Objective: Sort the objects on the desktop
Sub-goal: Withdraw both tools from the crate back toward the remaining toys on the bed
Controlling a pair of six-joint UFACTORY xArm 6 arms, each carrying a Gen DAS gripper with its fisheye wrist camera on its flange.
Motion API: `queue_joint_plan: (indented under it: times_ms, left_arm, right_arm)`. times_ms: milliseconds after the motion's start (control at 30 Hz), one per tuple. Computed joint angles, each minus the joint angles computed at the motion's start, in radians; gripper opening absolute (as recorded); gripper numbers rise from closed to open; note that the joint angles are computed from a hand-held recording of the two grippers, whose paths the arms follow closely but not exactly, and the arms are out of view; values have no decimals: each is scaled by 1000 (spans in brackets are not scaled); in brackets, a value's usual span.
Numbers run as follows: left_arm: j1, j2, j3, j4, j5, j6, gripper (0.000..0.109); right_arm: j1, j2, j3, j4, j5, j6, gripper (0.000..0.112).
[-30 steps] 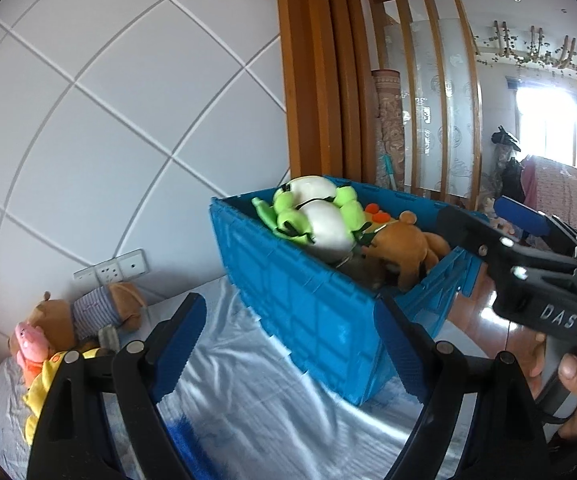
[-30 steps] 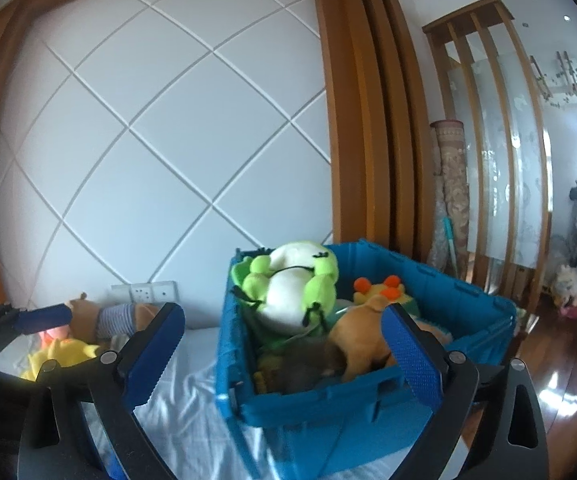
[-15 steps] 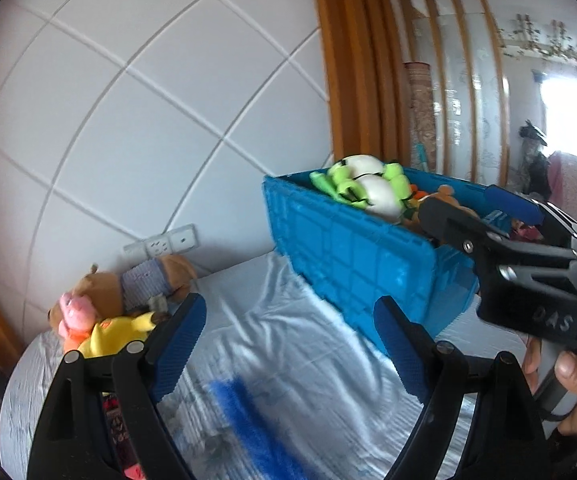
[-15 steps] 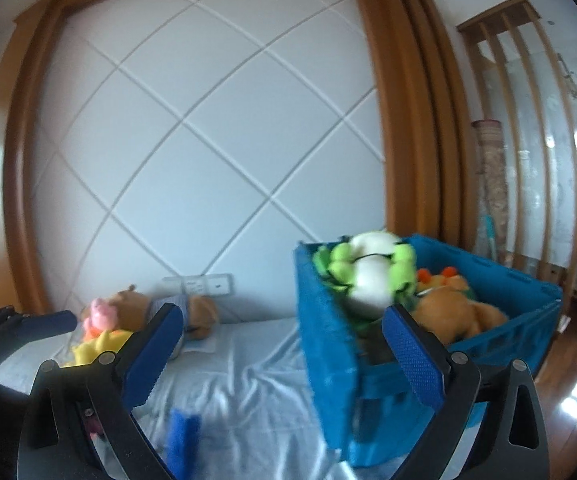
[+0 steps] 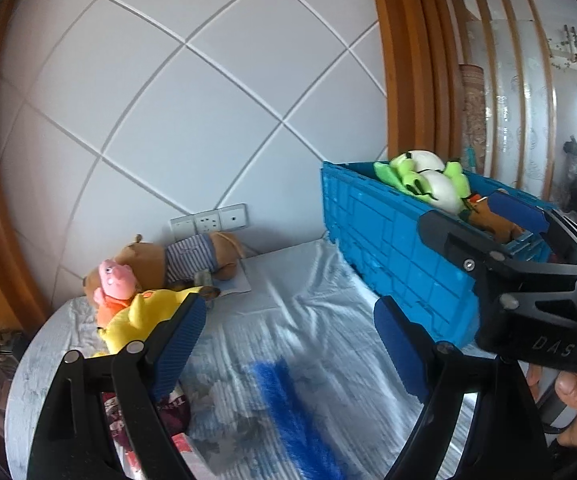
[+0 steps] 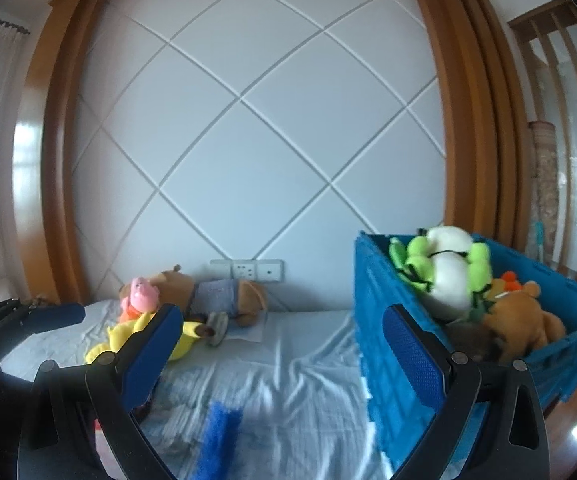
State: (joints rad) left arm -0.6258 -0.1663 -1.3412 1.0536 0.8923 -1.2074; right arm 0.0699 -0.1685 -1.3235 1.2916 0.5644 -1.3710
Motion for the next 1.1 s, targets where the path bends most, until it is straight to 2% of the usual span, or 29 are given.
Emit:
queue_joint_plan:
  times_ms: [300, 500, 700, 967, 1100]
  left_arm:
    - [0, -81, 85, 13, 129, -73, 86]
    - [8, -112, 132, 10, 168, -106, 86]
    - [3, -132, 174, 3, 216, -151, 86]
    - [-22, -174, 245, 27, 307, -258, 86]
    - [-24, -222, 314, 32, 318, -318, 86]
  right_arm:
    - [68, 8, 6, 13, 66, -45, 102]
    - [94, 1, 28, -4, 106, -61, 102]
    - [98, 2, 47, -19, 153, -90, 102]
    - [62, 63, -4, -31, 263, -124, 102]
    - [54, 73, 5, -31, 292, -174, 102]
